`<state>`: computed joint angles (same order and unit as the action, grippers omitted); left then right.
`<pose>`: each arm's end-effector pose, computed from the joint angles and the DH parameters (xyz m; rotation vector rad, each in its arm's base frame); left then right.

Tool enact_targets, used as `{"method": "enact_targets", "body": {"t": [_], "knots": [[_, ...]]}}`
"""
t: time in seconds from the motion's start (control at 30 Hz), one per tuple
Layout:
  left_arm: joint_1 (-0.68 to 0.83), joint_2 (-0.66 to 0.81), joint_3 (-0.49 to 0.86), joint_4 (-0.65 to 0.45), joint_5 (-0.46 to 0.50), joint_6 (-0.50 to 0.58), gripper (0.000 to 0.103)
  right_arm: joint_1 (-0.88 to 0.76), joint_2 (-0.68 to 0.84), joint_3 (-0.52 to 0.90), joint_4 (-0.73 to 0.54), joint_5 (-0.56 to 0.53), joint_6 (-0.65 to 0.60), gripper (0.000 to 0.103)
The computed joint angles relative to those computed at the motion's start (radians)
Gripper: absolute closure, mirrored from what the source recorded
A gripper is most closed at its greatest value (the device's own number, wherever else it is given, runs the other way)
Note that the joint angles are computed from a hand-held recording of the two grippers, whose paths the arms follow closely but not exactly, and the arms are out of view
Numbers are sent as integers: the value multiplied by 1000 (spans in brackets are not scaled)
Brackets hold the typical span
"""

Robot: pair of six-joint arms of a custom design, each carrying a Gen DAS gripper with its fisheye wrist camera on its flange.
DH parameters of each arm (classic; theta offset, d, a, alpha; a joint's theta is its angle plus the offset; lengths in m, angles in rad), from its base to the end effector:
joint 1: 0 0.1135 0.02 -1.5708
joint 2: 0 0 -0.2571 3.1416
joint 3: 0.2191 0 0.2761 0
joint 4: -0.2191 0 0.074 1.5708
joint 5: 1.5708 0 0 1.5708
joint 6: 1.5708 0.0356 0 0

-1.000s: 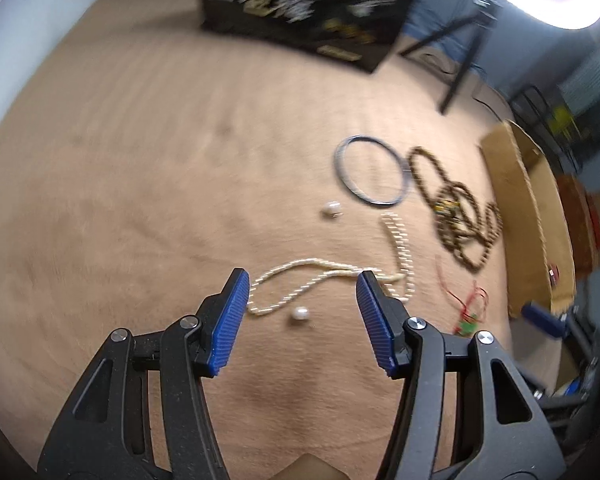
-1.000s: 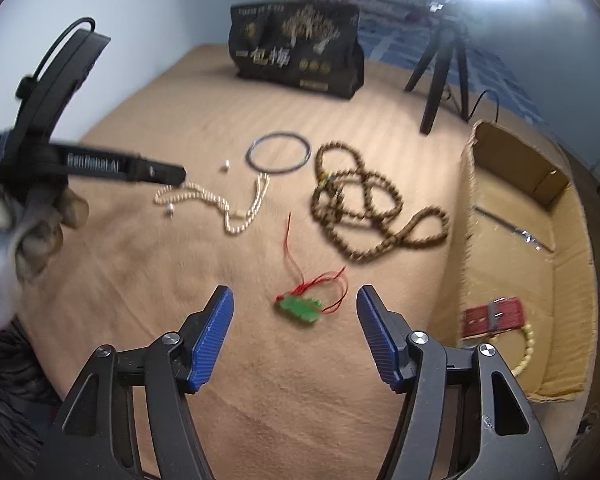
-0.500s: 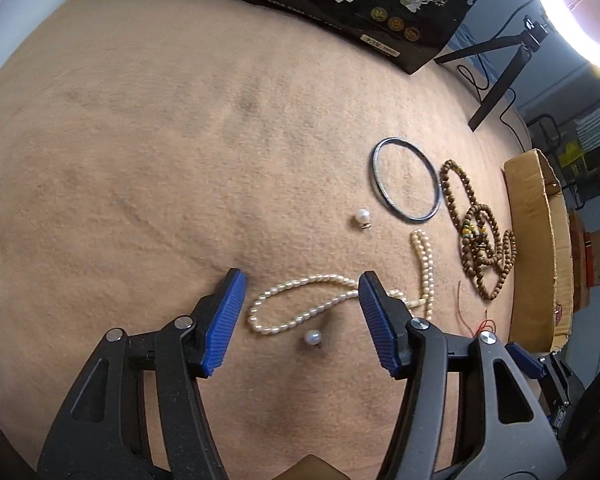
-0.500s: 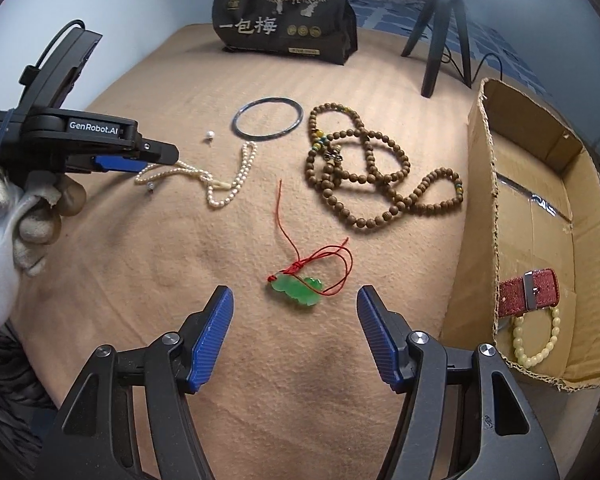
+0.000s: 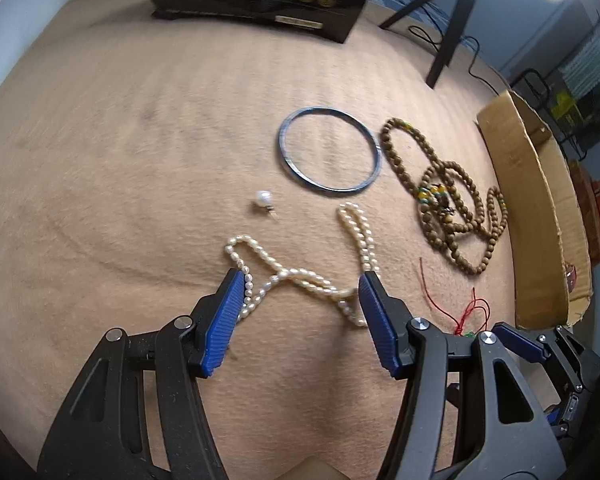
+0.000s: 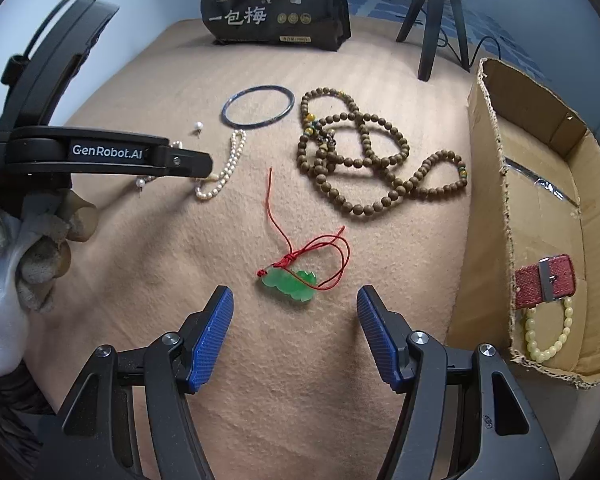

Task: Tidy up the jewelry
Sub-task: 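Move the left tool to the pearl necklace while the right tool approaches the jade pendant, then grasp the pearl necklace with the left tool while the right tool grasps the jade pendant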

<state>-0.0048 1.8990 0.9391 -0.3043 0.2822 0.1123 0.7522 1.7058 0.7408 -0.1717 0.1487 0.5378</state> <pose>0.3392 -0.0115 0.0674 0.2250 2.7895 -0.3736 0.2251 0.2034 0.0818 -0.2448 2.6894 0.1973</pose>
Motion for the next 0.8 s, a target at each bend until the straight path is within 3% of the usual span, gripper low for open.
{"method": "enact_targets", "body": {"t": [0.37, 0.5, 0.57, 0.6, 0.63, 0.8], "knots": [[-76, -11, -51, 109, -122, 8, 46, -9, 61, 33, 15, 16, 5, 39], [-80, -19, -66, 137, -141, 29, 66, -5, 83, 56, -3, 27, -1, 46], [-71, -19, -66, 142, -136, 35, 77, -6, 96, 72, -19, 33, -9, 66], [-66, -19, -65, 145, -131, 38, 86, -8, 95, 71, -15, 26, -12, 70], [-63, -19, -65, 147, -128, 39, 88, -14, 92, 66, -7, 10, -15, 76], [-25, -30, -52, 110, -74, 37, 97, -17, 86, 63, -3, 8, -14, 77]]}}
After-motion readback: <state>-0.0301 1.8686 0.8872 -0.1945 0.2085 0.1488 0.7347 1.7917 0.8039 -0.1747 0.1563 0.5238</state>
